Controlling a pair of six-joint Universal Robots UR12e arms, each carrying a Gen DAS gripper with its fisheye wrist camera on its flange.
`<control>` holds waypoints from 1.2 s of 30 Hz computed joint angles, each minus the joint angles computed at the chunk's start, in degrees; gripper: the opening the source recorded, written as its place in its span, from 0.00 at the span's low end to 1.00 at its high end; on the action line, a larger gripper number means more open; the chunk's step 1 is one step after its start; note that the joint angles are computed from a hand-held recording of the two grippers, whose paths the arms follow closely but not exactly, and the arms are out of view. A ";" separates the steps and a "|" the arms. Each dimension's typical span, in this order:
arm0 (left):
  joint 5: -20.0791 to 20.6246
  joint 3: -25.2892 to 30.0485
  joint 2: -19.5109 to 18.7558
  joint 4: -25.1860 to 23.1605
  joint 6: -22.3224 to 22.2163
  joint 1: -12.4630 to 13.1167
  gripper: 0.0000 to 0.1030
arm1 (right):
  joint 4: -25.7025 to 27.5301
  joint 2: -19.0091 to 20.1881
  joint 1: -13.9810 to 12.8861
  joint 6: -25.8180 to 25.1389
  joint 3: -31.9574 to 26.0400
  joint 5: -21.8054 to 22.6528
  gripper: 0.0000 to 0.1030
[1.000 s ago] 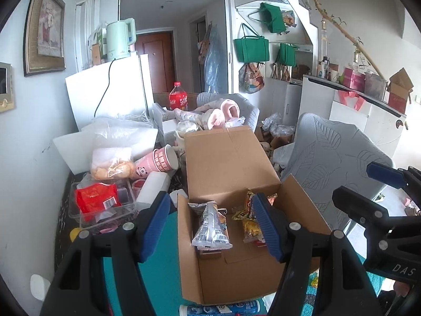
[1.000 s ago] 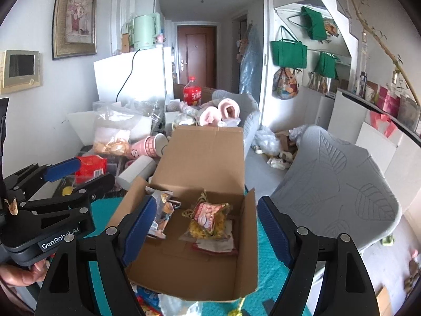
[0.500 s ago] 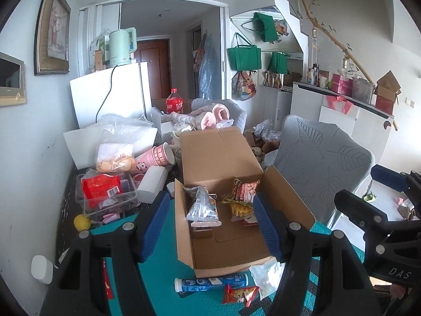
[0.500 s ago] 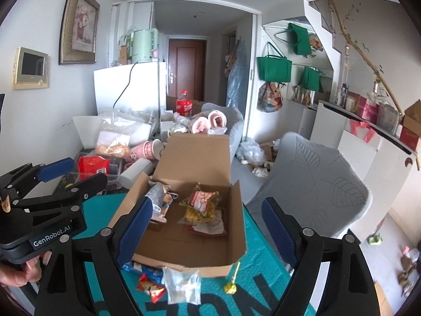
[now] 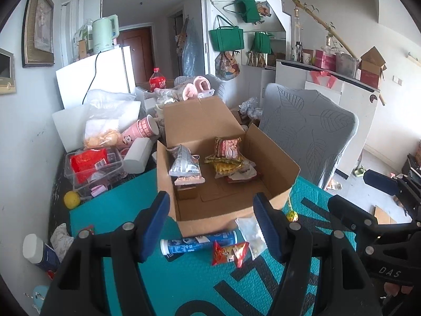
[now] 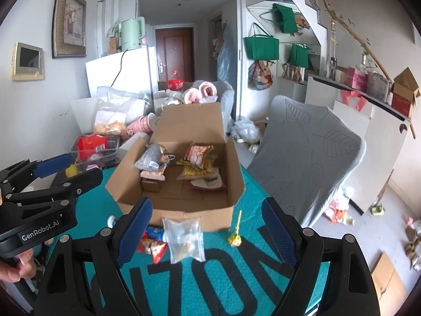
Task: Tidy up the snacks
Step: 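Withdraw both grippers from the box back toward the table, then close left gripper on the red chip bag while right closes on the clear zip bag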
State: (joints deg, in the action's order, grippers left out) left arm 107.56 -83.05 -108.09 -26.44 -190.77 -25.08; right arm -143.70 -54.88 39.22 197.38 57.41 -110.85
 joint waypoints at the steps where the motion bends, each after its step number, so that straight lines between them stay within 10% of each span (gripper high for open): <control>1: -0.48 -0.45 0.15 -0.14 -0.44 0.00 0.63 | -0.07 -0.37 0.02 0.31 0.89 0.21 0.83; 36: -7.51 -4.30 -1.98 -6.21 -5.11 1.25 0.63 | 2.41 0.78 -1.35 3.14 6.14 10.84 0.83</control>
